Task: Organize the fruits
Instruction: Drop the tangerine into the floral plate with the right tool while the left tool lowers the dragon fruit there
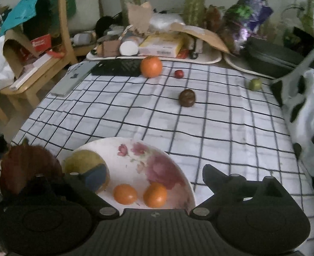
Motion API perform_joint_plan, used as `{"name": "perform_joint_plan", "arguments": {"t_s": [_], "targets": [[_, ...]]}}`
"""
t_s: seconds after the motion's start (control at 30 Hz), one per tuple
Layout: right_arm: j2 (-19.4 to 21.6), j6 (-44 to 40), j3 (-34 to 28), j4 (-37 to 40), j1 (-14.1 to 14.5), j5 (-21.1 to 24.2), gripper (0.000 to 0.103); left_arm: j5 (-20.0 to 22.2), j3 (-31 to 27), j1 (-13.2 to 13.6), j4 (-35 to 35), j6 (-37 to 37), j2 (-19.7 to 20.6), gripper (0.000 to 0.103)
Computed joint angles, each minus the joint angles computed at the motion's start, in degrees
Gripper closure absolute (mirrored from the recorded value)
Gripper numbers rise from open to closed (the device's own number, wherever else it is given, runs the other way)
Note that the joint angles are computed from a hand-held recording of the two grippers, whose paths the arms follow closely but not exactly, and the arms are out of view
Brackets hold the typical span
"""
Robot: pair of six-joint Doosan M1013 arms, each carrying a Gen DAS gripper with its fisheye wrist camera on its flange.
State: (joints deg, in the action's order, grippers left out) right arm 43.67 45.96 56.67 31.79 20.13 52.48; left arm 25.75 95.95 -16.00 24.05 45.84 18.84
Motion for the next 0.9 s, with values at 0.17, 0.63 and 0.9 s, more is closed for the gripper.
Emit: {"name": "perform_joint_plan", "arguments": {"t_s": [0.17, 0.63, 0.9], "targets": [[-1.5, -0.1, 2.7, 1.5, -0.9, -2.3, 0.006, 0.8, -0.7, -0.8, -5.5, 7.5, 0.6, 0.035], [-4.1, 0.7, 7.5, 2.8, -2.6, -6.6, 0.000, 6.7, -3.7, -1.8, -11.4, 16.5, 3.4, 0.034], [-4.1, 1.2, 7.4, 1.9, -2.5, -6.7, 0.000, 8.4, -4.4, -3.0, -6.0, 16.0, 4.1, 0.028]]}}
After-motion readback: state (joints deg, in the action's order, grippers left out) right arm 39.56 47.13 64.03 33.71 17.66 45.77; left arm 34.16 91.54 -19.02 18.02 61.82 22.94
